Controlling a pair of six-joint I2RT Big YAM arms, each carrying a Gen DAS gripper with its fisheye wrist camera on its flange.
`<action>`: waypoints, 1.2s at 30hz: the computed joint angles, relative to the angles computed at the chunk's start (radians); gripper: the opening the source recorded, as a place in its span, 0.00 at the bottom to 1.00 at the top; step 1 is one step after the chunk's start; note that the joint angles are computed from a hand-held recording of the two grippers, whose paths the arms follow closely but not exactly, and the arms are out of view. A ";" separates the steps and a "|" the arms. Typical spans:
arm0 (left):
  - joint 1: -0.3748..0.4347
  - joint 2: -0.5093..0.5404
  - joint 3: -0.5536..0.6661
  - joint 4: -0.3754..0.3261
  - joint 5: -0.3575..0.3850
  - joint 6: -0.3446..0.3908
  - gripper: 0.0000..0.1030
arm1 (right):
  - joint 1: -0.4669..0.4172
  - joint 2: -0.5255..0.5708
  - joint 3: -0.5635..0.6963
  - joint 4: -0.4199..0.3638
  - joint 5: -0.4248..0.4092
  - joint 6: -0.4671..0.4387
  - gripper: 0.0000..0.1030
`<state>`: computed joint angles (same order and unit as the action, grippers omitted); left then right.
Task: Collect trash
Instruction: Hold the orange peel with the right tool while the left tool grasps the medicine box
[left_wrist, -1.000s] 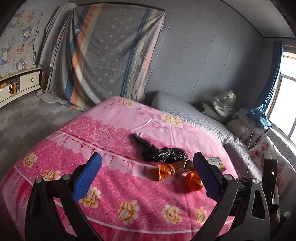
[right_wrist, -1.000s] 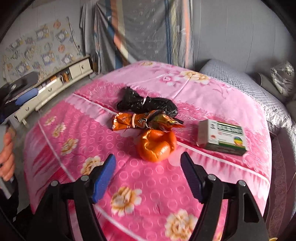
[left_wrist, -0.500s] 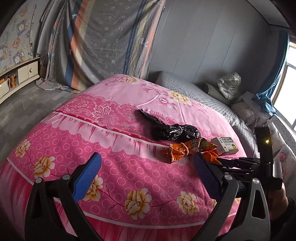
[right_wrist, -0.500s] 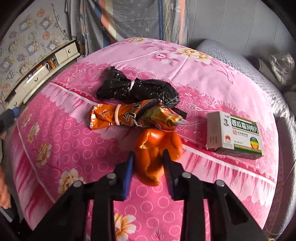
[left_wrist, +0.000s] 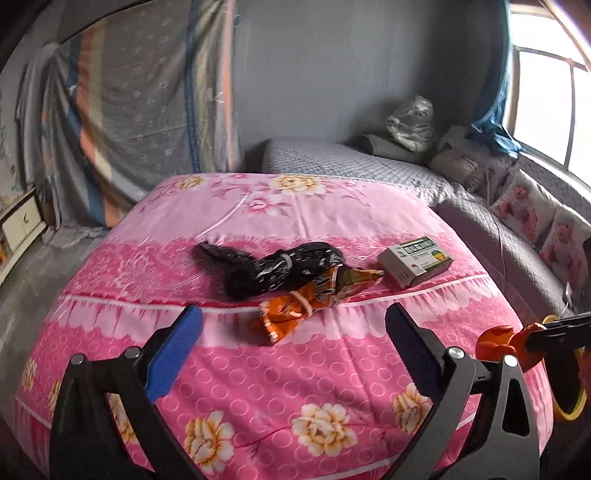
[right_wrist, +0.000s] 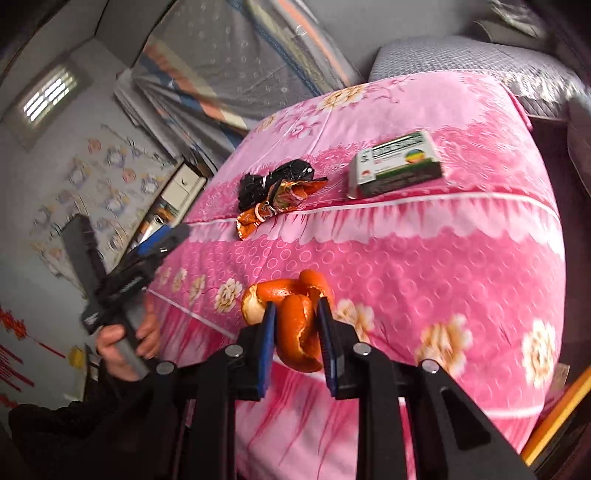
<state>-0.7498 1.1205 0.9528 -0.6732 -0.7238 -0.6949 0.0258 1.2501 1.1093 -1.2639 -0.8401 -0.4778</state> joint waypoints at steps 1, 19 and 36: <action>0.008 0.023 0.013 0.044 0.028 0.077 0.92 | -0.027 -0.007 -0.005 -0.018 -0.017 -0.020 0.20; 0.215 0.503 0.403 0.185 0.618 0.554 0.91 | -0.282 0.055 -0.034 -0.202 -0.113 -0.230 0.20; 0.241 0.656 0.552 0.072 0.738 0.717 0.75 | -0.288 0.130 -0.016 -0.210 -0.120 -0.221 0.21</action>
